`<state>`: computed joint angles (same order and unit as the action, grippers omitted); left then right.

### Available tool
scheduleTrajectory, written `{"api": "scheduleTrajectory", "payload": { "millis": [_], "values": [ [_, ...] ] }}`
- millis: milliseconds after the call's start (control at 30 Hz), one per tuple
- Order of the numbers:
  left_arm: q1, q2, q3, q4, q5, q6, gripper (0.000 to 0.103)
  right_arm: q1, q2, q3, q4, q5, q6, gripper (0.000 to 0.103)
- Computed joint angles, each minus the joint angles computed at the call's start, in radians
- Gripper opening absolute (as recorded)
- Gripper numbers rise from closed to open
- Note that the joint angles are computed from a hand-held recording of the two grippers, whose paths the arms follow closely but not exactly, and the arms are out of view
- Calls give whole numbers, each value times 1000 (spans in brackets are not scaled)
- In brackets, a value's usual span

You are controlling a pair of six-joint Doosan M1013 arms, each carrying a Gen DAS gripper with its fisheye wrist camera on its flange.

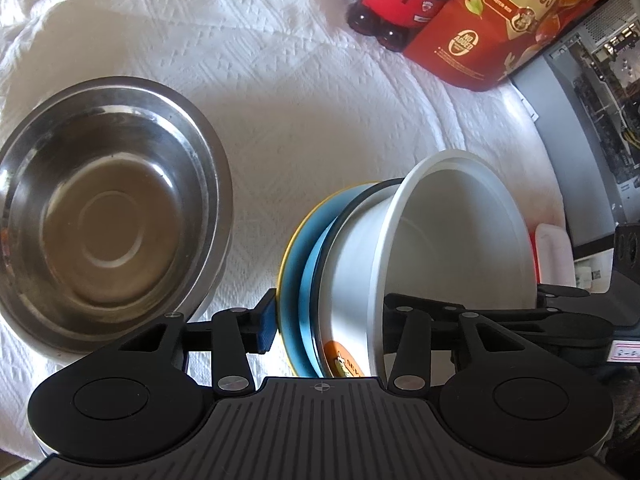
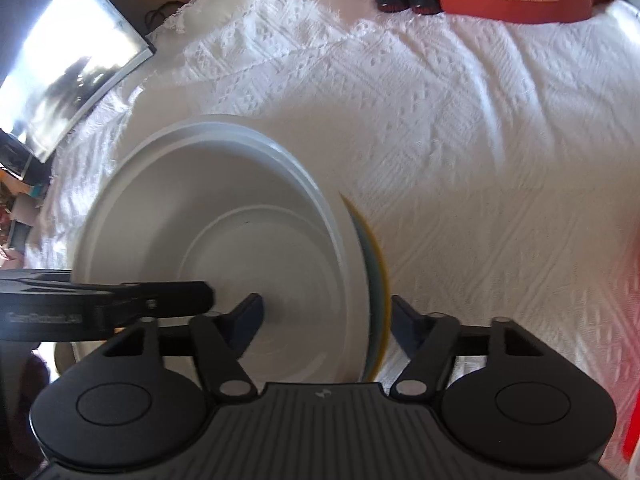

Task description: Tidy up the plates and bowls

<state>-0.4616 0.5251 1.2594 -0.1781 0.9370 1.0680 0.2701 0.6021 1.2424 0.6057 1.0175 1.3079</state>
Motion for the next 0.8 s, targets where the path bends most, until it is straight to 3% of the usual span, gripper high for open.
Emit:
{"api": "scheduleTrajectory", "payload": {
  "millis": [633,800],
  "values": [
    [3,-3,-3,-13,62,-6,47,8,7,-36,-6,50,5,65],
    [11,-7,6,-50,32,8,47,1,13,-44,9,72,11,64]
  ]
}}
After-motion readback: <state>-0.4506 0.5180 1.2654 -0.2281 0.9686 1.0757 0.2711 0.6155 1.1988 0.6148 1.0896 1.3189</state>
